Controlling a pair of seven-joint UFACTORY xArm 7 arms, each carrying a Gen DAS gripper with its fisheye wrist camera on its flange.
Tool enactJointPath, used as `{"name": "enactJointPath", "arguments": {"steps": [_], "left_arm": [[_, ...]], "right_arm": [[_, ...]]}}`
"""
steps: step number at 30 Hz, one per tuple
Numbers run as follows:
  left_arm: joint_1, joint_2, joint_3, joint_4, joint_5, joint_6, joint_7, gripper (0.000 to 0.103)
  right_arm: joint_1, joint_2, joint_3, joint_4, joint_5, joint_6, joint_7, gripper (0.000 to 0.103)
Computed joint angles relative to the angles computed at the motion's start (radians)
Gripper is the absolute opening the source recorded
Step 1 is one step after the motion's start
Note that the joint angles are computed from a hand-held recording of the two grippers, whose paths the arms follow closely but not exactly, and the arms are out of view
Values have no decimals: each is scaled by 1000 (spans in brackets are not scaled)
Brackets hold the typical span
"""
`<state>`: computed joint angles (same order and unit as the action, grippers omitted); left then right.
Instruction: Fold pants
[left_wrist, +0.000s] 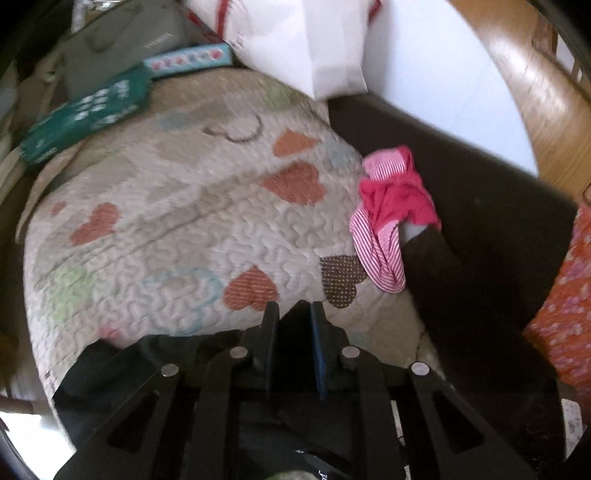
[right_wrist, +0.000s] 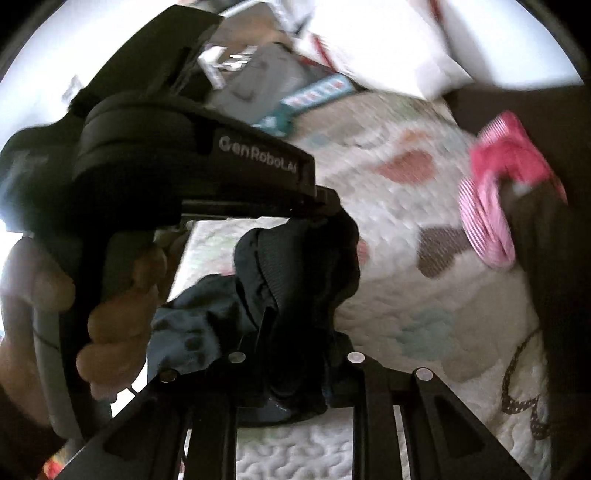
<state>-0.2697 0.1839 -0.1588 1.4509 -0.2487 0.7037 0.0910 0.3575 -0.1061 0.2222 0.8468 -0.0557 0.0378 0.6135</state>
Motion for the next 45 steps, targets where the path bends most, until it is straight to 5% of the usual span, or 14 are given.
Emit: {"name": "enactJointPath", "arguments": {"steps": [12, 26, 36, 40, 45], "left_arm": [[151, -244, 131, -340, -461, -79, 217, 16], [289, -248, 245, -524, -933, -28, 504, 11], [355, -279, 256, -565, -1099, 58, 597, 10], [349, -286, 240, -571, -1046, 9, 570, 19], [333, -285, 219, -577, -908, -90, 482, 20]], "right_arm": [[125, 158, 35, 277, -48, 183, -159, 21], [327, 464, -14, 624, -206, 406, -197, 21], [409, 538, -57, 718, -265, 474, -189, 21], [422, 541, -62, 728, -282, 490, -186, 21], [437, 554, -63, 751, -300, 505, -184, 21]]}}
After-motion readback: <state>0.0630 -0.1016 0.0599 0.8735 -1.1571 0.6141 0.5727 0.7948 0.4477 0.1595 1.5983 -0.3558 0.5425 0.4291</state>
